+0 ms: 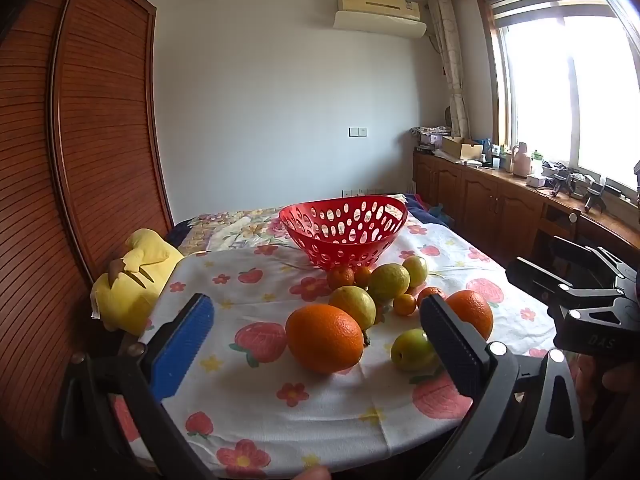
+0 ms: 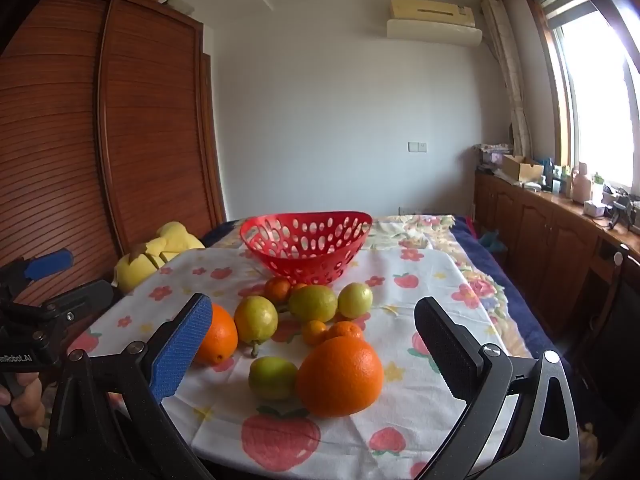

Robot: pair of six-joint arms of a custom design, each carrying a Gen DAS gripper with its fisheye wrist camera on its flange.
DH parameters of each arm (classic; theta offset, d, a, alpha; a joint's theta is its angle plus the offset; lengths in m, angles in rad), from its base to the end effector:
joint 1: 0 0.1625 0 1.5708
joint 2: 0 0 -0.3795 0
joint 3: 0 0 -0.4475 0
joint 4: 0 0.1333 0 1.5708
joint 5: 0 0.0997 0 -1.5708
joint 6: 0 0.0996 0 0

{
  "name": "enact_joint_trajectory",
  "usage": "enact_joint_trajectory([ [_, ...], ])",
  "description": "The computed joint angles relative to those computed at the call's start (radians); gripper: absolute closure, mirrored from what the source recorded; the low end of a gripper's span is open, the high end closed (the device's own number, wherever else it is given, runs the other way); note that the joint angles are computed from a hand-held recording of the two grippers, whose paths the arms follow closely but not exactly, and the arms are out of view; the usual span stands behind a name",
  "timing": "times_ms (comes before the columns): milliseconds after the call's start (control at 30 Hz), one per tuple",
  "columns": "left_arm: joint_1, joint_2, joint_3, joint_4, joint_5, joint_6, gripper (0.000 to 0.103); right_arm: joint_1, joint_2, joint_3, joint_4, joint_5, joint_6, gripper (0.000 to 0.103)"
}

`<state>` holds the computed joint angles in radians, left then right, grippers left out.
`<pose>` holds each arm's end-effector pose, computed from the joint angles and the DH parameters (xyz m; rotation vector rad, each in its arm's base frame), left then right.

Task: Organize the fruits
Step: 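Move the left tool toward the green apple while the right tool approaches the large orange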

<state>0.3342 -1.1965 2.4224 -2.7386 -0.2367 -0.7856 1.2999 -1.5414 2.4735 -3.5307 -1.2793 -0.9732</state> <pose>-0.2913 -0.3447 0.0655 0.5008 1.9745 -1.3275 0.0460 -0.4395 0.2186 1.0266 -2.2160 1.3247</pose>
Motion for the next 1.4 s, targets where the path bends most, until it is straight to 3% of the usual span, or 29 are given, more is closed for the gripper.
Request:
enact_joint_trajectory([
  [300, 0.026, 0.031, -0.001, -0.06, -0.031, 0.035, 0.0, -0.005, 0.004, 0.001, 0.006, -0.014, -0.002, 0.0],
  [767, 0.11, 0.159, -0.025, -0.347, -0.144, 0.223, 0.0, -0.043, 0.089, -0.068, 0.004, -0.07, -0.021, 0.001],
  [1033, 0.173, 0.246, -0.083, -0.498, -0.237, 0.377, 0.002, -0.051, 0.115, -0.117, 0.101, -0.097, -0.057, 0.003],
  [1233, 0.199, 0.262, -0.1, -0.495, -0.287, 0.4, 0.006, -0.041, 0.14, -0.162, 0.21, -0.134, -0.052, 0.004],
  [1400, 0.216, 0.271, -0.107, -0.506, -0.32, 0.41, 0.008, -0.036, 0.168, -0.178, 0.23, -0.152, -0.064, 0.004],
])
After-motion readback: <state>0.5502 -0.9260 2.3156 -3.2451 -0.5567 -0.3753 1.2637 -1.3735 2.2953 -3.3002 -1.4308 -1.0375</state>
